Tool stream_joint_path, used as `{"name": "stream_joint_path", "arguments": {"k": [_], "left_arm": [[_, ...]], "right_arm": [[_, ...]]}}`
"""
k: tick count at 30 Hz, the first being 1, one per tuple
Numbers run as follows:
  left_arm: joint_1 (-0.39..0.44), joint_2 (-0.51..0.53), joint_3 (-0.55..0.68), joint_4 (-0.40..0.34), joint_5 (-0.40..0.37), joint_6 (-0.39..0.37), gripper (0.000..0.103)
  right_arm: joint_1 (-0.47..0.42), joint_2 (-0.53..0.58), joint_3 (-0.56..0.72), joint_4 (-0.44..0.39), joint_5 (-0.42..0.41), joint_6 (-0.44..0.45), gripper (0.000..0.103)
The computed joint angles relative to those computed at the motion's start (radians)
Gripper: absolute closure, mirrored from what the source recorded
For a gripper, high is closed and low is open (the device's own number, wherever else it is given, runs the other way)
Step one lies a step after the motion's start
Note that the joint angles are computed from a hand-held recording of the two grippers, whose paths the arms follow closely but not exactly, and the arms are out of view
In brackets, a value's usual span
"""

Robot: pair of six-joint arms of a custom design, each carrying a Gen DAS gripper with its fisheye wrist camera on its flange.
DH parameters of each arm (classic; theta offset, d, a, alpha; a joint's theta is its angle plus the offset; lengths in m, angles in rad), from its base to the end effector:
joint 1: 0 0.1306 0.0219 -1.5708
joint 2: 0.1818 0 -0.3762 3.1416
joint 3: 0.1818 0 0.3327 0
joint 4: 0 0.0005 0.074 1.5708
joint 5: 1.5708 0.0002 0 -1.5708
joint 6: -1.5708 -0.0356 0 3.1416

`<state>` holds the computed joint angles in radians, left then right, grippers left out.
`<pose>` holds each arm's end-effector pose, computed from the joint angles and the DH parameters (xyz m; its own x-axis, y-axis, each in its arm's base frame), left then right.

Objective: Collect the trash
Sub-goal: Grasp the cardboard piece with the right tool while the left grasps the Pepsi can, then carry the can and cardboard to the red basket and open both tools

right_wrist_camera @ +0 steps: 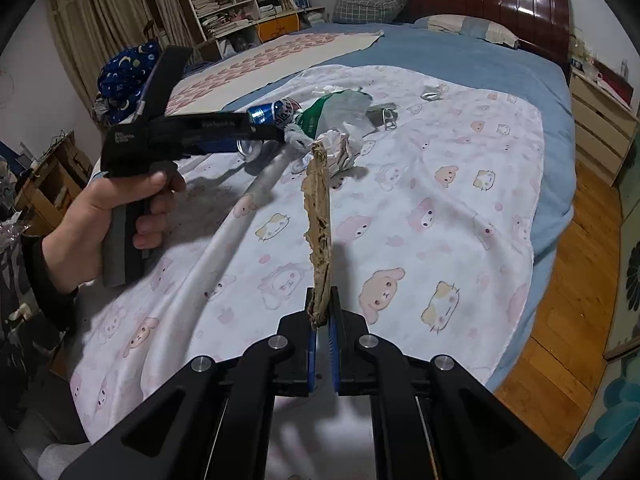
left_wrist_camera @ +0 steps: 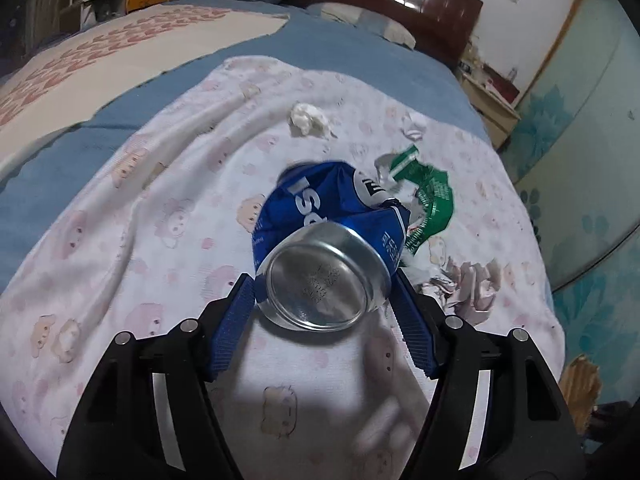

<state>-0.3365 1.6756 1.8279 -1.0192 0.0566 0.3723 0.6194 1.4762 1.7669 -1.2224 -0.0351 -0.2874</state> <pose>0.4974 -0.1767 0.4583 -0.8028 -0.1039 -0.5872 0.0775 0.9581 -0.2756 0.3567 0.2552 0.5127 -0.7960 -0.2196 -0.5640 -0.3875 0.9008 0.1961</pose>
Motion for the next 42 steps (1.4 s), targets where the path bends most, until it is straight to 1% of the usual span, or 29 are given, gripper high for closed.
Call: {"name": "stream_joint_path", "arguments": {"k": [3, 5, 6, 7, 8, 9, 10, 11, 12, 14, 16, 17, 19, 20, 21, 23, 24, 26, 29, 31, 32, 35, 38, 39, 41, 42], "left_arm": [[-0.008, -0.041, -0.010, 0.001, -0.029, -0.017, 0.035], [-0.012, -0.077, -0.021, -0.004, -0.032, -0.009, 0.036], [-0.019, -0.104, -0.032, -0.005, -0.043, -0.004, 0.037], [-0.028, -0.129, -0.041, -0.009, -0.056, -0.004, 0.040], [-0.035, -0.149, -0.045, -0.017, -0.065, -0.004, 0.050], [-0.048, -0.171, -0.046, -0.036, -0.078, -0.002, 0.057], [-0.059, -0.194, -0.048, -0.052, -0.088, 0.000, 0.067], [-0.074, -0.226, -0.056, -0.063, -0.098, 0.011, 0.074], [-0.084, -0.245, -0.064, -0.067, -0.107, 0.018, 0.076], [-0.118, -0.297, -0.111, -0.060, -0.151, 0.033, 0.077], [-0.129, -0.304, -0.143, -0.084, -0.160, 0.050, 0.078], [-0.124, -0.303, -0.160, -0.095, -0.139, 0.063, 0.078], [-0.104, -0.292, -0.197, -0.109, -0.068, 0.112, 0.078], [-0.087, -0.290, -0.218, -0.100, -0.023, 0.143, 0.078], [-0.083, -0.294, -0.232, -0.089, -0.007, 0.162, 0.078], [-0.080, -0.306, -0.244, -0.066, 0.004, 0.179, 0.079], [-0.085, -0.312, -0.237, -0.058, -0.002, 0.164, 0.079], [-0.103, -0.321, -0.212, -0.066, -0.019, 0.135, 0.079], [-0.137, -0.347, -0.181, -0.091, -0.074, 0.112, 0.079], [-0.171, -0.375, -0.155, -0.121, -0.122, 0.107, 0.079], [-0.188, -0.386, -0.143, -0.134, -0.143, 0.106, 0.079], [-0.269, -0.437, -0.112, -0.195, -0.231, 0.125, 0.079], [-0.378, -0.466, -0.066, -0.272, -0.323, 0.177, 0.079], [-0.444, -0.470, -0.036, -0.303, -0.373, 0.204, 0.079], [-0.526, -0.466, 0.005, -0.333, -0.433, 0.241, 0.079], [-0.588, -0.451, 0.044, -0.355, -0.477, 0.264, 0.079]], "right_arm": [[0.005, -0.014, -0.006, 0.004, 0.004, -0.017, 0.097], [0.010, -0.029, -0.008, 0.000, 0.010, -0.029, 0.097], [0.014, -0.039, -0.008, -0.002, 0.015, -0.037, 0.097], [0.016, -0.048, -0.009, -0.004, 0.020, -0.046, 0.097], [0.022, -0.065, -0.009, -0.012, 0.024, -0.061, 0.097], [0.024, -0.073, -0.006, -0.017, 0.029, -0.068, 0.097], [0.032, -0.090, -0.004, -0.026, 0.037, -0.079, 0.097], [0.038, -0.105, -0.003, -0.032, 0.043, -0.088, 0.097], [0.041, -0.116, -0.002, -0.038, 0.046, -0.095, 0.097], [0.051, -0.139, -0.001, -0.058, 0.045, -0.108, 0.097], [0.062, -0.157, -0.009, -0.075, 0.042, -0.112, 0.097], [0.074, -0.168, -0.018, -0.087, 0.046, -0.108, 0.097], [0.091, -0.186, -0.040, -0.094, 0.050, -0.116, 0.097], [0.098, -0.199, -0.058, -0.093, 0.052, -0.130, 0.097], [0.105, -0.208, -0.067, -0.093, 0.056, -0.142, 0.097], [0.114, -0.220, -0.084, -0.087, 0.057, -0.158, 0.097], [0.118, -0.221, -0.086, -0.086, 0.059, -0.162, 0.097], [0.125, -0.225, -0.087, -0.086, 0.063, -0.169, 0.097], [0.127, -0.223, -0.062, -0.100, 0.069, -0.173, 0.097], [0.130, -0.225, -0.032, -0.114, 0.078, -0.171, 0.097], [0.134, -0.226, 0.000, -0.134, 0.089, -0.168, 0.097], [0.146, -0.239, 0.065, -0.170, 0.115, -0.164, 0.097], [0.168, -0.270, 0.135, -0.223, 0.159, -0.170, 0.097], [0.180, -0.285, 0.156, -0.246, 0.179, -0.178, 0.097], [0.205, -0.322, 0.187, -0.296, 0.224, -0.194, 0.097], [0.219, -0.346, 0.196, -0.324, 0.250, -0.202, 0.097]]}}
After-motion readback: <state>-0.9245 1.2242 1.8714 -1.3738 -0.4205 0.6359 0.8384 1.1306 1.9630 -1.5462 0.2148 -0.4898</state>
